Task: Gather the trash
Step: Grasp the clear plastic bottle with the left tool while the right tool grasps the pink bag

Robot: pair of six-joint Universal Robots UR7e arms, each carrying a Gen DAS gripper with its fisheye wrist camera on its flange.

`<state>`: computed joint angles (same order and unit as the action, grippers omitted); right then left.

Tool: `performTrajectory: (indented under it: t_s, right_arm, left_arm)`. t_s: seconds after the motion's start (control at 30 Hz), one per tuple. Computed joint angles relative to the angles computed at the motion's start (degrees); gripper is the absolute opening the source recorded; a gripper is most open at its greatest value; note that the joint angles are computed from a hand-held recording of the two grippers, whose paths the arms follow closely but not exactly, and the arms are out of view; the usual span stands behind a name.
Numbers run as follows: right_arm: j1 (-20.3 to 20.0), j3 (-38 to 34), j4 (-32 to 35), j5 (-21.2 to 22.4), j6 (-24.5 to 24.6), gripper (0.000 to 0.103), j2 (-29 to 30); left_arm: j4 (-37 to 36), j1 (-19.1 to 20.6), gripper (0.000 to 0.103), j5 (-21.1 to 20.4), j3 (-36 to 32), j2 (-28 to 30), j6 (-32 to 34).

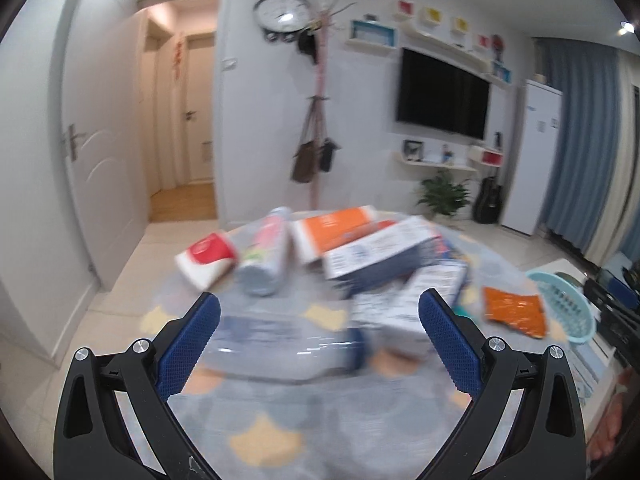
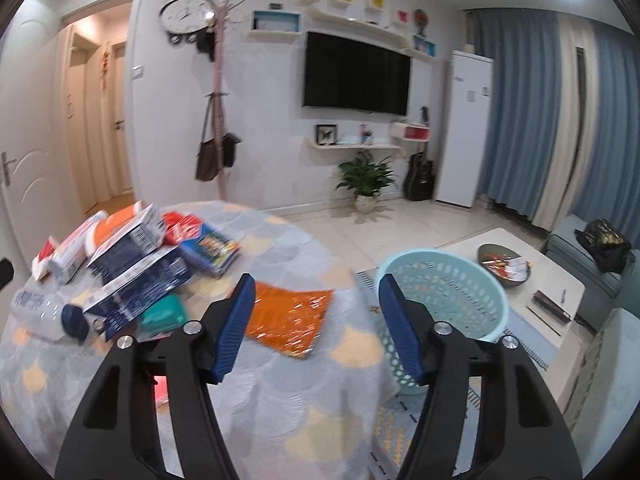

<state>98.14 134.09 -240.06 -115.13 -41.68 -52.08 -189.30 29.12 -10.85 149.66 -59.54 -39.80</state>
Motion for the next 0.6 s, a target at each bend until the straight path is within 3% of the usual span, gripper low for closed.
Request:
performTrajectory:
  t_s: [0.07,0.23,0.47,0.6]
  right_arm:
    - [0.29,0.15,0.29,0.59,-0.23,0.06,0.94]
    - [0.38,0.9,3.31,2.86,-1.13,0.06,2.15]
    - [0.79,0.2,9.49,2.4,-1.88,0.06,4.81]
    - [1.14,-0.24,12.89,2.15,-2.34,0.078,4.28]
  left_arm:
    - [2.85,2.4,0.096,-2.17,0.95,-4.41,-0.83]
    - [-4.66,8.7,0.096,-9.1,1.25,-7.53,6.46]
    - [-4.75,16.48,0.095,-12.52,-1.59,-9.36,11.06]
    - [-4.51,19.28,0.095,-17.65,-2.2,-10.95,11.96]
